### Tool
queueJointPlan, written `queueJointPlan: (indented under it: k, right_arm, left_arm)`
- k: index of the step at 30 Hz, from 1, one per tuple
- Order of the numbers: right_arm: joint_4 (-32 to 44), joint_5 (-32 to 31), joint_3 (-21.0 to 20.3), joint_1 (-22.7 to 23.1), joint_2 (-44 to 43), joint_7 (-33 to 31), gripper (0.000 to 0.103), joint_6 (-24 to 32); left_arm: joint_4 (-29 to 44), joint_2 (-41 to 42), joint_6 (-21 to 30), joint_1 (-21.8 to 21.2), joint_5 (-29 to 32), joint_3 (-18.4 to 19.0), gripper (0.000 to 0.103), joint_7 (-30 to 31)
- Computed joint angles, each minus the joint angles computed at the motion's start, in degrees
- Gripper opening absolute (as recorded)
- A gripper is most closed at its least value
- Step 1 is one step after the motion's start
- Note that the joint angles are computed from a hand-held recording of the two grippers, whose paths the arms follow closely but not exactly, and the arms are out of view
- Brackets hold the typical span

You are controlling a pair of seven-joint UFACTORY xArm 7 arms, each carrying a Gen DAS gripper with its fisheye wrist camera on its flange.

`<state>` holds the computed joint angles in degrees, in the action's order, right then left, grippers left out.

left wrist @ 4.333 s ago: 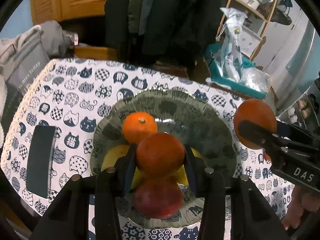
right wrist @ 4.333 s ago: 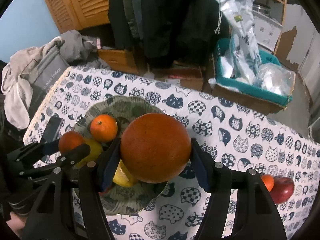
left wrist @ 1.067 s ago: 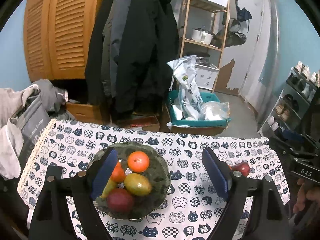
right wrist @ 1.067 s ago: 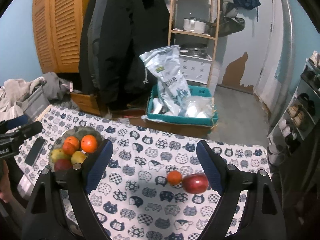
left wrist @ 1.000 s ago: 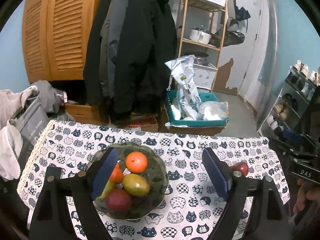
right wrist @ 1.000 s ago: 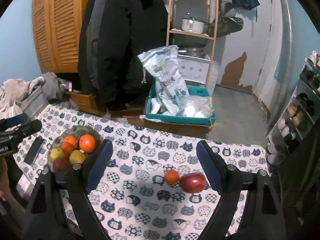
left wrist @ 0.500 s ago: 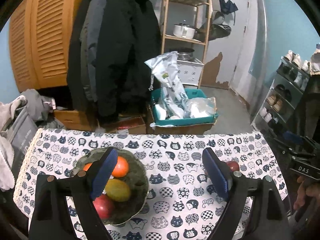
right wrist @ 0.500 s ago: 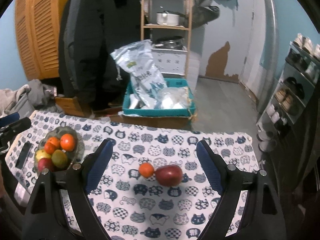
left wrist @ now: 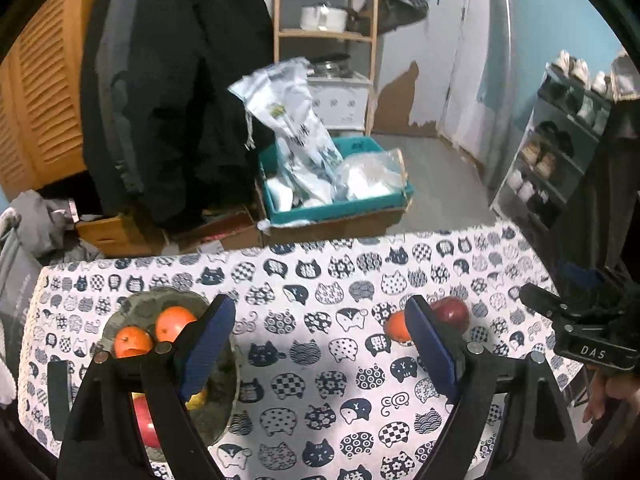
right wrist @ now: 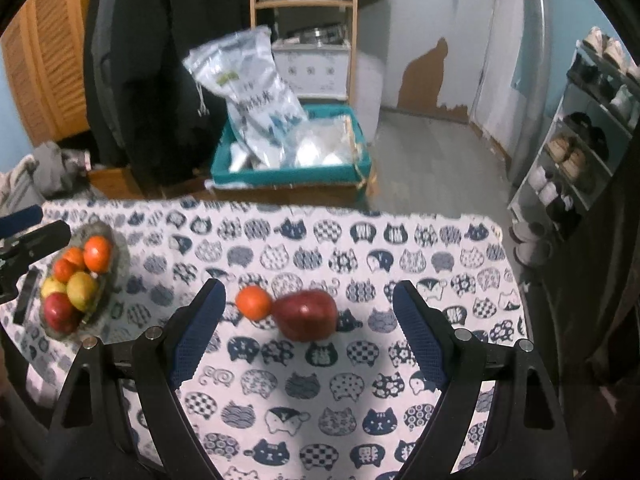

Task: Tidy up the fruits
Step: 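Grasp the red apple with the right gripper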

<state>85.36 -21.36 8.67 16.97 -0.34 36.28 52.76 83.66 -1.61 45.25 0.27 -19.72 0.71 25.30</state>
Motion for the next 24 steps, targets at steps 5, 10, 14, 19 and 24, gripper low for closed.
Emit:
queueJointPlan:
  k: [5,10,14,19,24]
  right_arm:
    - [-0.56,2.44,-0.9,-0.55,3.0,-1.42,0.085,-1.12]
    - [-0.19,6.39,-1.93,-0.93,6.91,-3.81,0.085,-1.45]
    - [0.5,9.08,-2.48,-0.86,9.8,-4.73,0.085,-1.35]
    - [2.12,11.66,-2.96,-0.79,12.99,-6.3,0.085,-0.57]
    - [2.09,14.51,-3.17,-1.12,14.81,-8.55,0.085,-1.04]
  left_arm:
    - [-0.87,2.52,-1.48,-1.1,3.74,-1.26,0.088,-1.98]
    - [-1.1,5.8,-2.35,-1.74,8.06,-1.88,0.088,-4.68]
    - [-0.53,8.42,-1.84,-1.82,10.46,-2.01,0.088,-6.08]
    - [0.88,11.1,-0.43,-1.51,10.6,-2.32,0.088,-7.12]
    - [1.89,13.3,0.58,-1.64,11.65,-2.59,0.088,-7.99]
